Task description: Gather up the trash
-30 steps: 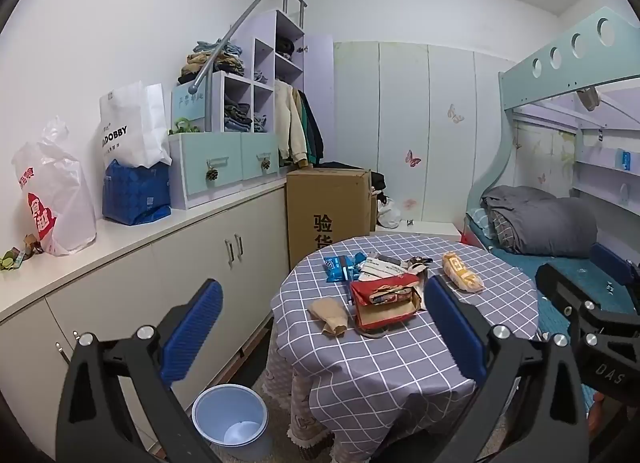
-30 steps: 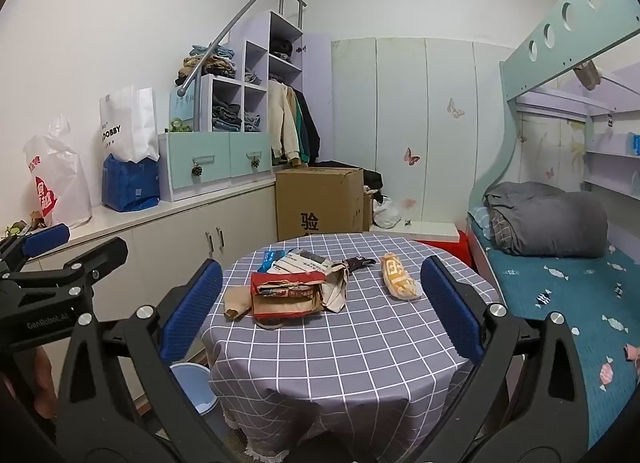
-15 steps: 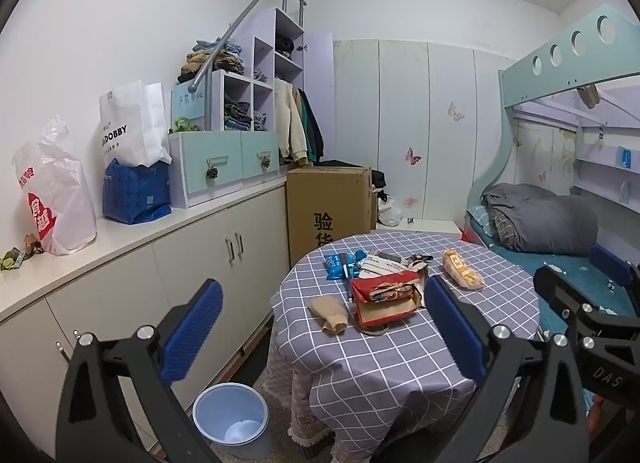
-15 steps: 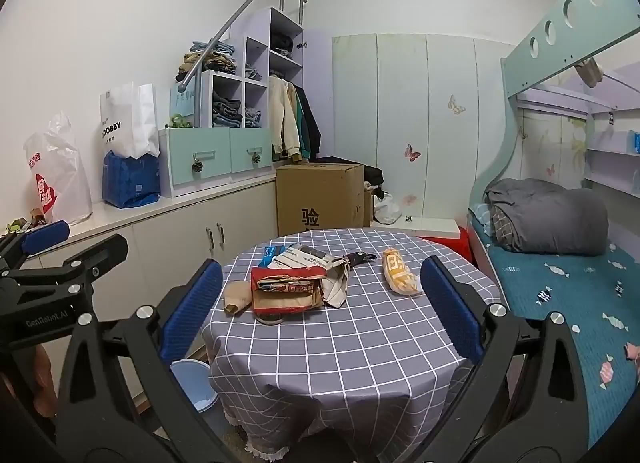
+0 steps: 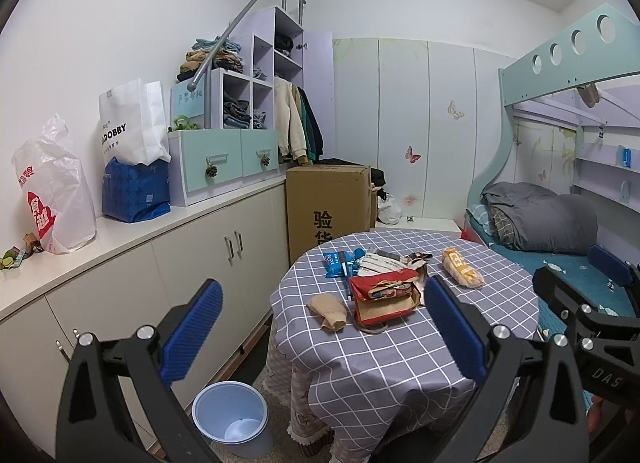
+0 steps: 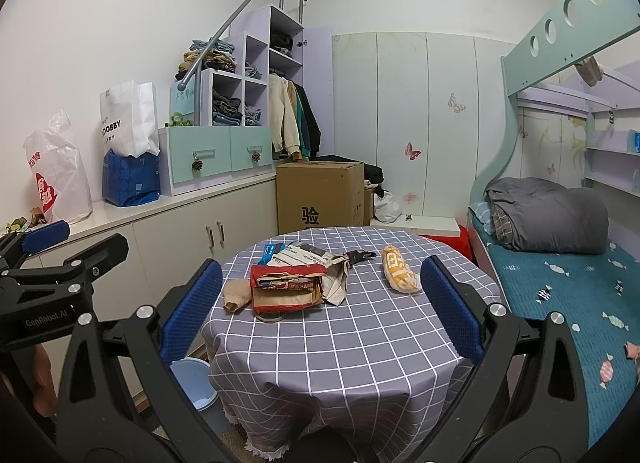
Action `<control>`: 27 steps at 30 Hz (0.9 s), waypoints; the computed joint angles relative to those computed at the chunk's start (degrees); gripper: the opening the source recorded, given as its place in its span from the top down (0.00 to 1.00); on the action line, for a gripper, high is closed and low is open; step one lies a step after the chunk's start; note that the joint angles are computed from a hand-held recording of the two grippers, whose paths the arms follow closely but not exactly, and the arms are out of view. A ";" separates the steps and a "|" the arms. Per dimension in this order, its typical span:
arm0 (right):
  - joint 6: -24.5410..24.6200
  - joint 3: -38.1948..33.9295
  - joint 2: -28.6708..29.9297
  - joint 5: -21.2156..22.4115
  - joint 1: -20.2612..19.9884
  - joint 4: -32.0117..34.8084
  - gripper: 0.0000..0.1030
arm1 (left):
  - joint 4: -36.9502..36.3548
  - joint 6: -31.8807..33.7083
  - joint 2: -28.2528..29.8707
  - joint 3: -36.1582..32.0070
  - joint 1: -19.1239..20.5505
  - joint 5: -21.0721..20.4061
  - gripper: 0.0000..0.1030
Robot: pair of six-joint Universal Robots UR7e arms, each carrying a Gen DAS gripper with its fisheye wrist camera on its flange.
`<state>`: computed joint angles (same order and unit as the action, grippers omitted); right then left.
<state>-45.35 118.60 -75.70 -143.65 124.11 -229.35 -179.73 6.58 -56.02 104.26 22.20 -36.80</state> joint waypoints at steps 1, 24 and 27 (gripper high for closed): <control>0.03 0.03 -0.01 0.03 -0.02 0.01 0.06 | -0.12 0.06 -0.12 0.21 0.08 -0.08 0.04; 0.25 0.72 0.13 0.68 -0.70 -0.30 0.06 | 0.45 -1.13 1.34 -0.59 -0.46 0.73 0.04; 0.19 0.78 0.26 0.70 -0.69 -0.49 0.06 | 0.11 -0.97 1.39 -0.47 -0.43 0.71 0.04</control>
<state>-45.17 119.38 -75.44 -142.96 123.42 -229.84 -179.62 5.61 -54.63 103.79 21.77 -36.09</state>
